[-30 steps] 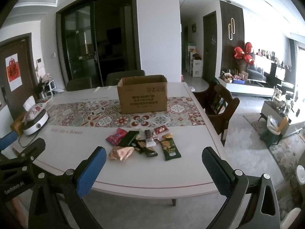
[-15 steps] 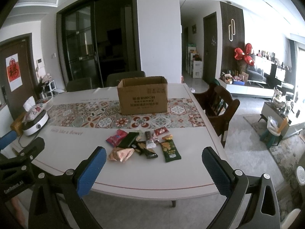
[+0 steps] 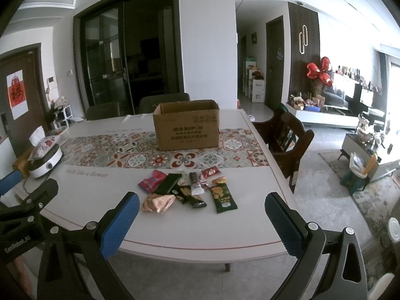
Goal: Organize snacks
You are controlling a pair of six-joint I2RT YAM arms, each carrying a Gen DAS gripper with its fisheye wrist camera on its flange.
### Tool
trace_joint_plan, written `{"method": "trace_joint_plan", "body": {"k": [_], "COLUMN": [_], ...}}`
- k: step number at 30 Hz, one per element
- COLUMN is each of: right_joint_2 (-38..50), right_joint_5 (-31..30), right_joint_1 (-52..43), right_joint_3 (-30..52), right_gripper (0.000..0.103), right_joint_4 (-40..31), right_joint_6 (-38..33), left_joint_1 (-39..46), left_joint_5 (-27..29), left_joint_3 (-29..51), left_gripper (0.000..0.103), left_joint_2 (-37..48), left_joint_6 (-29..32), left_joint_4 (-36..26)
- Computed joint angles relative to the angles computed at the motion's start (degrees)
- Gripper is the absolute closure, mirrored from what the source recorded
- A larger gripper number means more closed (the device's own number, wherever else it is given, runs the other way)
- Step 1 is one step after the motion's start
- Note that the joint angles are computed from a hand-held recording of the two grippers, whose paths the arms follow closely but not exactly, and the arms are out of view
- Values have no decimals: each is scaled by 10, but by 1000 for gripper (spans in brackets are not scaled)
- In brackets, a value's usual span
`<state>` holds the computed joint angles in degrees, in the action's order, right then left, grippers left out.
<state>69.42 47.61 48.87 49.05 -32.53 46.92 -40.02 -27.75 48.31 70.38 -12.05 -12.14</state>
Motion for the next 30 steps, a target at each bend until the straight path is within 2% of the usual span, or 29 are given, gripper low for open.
{"method": "trace_joint_plan", "body": {"k": [21, 27, 30], "right_joint_2": [0, -22, -28], "right_joint_5": [-5, -44, -86], "right_joint_1": [-6, -45, -95], "right_joint_3": [0, -15, -48], "right_gripper": [1, 1, 1], "right_joint_4": [5, 33, 90], "right_joint_6": [-8, -56, -109], "left_joint_1": [-1, -16, -29], "left_joint_5": [1, -3, -14], "left_joint_3": [6, 35, 41], "left_gripper": [0, 0, 0], "left_joint_2": [14, 71, 97], "left_joint_6": [0, -10, -21], "left_joint_4": [4, 7, 22]}}
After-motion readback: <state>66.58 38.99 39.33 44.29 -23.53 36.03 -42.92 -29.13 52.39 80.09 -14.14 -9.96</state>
